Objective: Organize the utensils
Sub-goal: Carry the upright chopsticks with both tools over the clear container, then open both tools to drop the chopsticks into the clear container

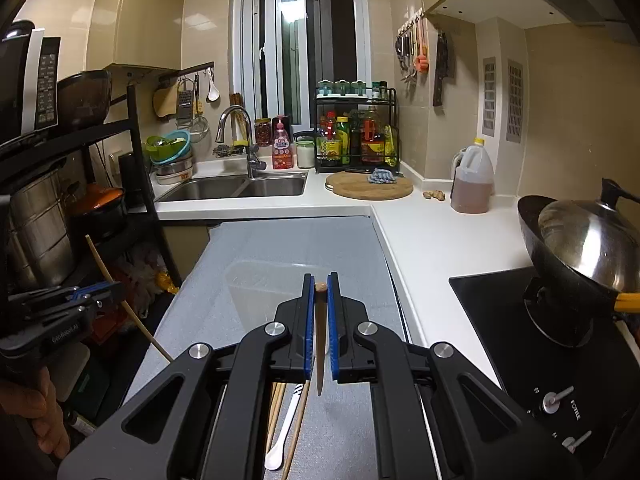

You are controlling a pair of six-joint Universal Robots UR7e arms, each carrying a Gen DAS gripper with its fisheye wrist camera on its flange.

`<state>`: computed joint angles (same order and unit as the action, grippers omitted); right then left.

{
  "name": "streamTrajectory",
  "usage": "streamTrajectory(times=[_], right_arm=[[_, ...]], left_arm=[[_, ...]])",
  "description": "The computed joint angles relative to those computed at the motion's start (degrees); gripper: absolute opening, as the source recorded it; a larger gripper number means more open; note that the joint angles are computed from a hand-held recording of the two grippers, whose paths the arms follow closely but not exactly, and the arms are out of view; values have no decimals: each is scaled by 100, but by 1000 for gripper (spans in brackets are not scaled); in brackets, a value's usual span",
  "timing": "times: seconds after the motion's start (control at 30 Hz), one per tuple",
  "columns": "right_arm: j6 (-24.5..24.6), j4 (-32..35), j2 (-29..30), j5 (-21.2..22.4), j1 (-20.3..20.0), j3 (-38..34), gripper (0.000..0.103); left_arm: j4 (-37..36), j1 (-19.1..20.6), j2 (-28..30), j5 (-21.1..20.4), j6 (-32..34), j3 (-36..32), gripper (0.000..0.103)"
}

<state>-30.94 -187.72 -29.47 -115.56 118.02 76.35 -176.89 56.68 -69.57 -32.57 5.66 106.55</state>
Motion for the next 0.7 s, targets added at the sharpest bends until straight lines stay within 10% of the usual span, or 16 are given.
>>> streamTrajectory(times=[0.7], right_arm=[[52,1381,828,698,131,-2584,6]], left_arm=[[115,122,775,-792,1019,-2126,7]])
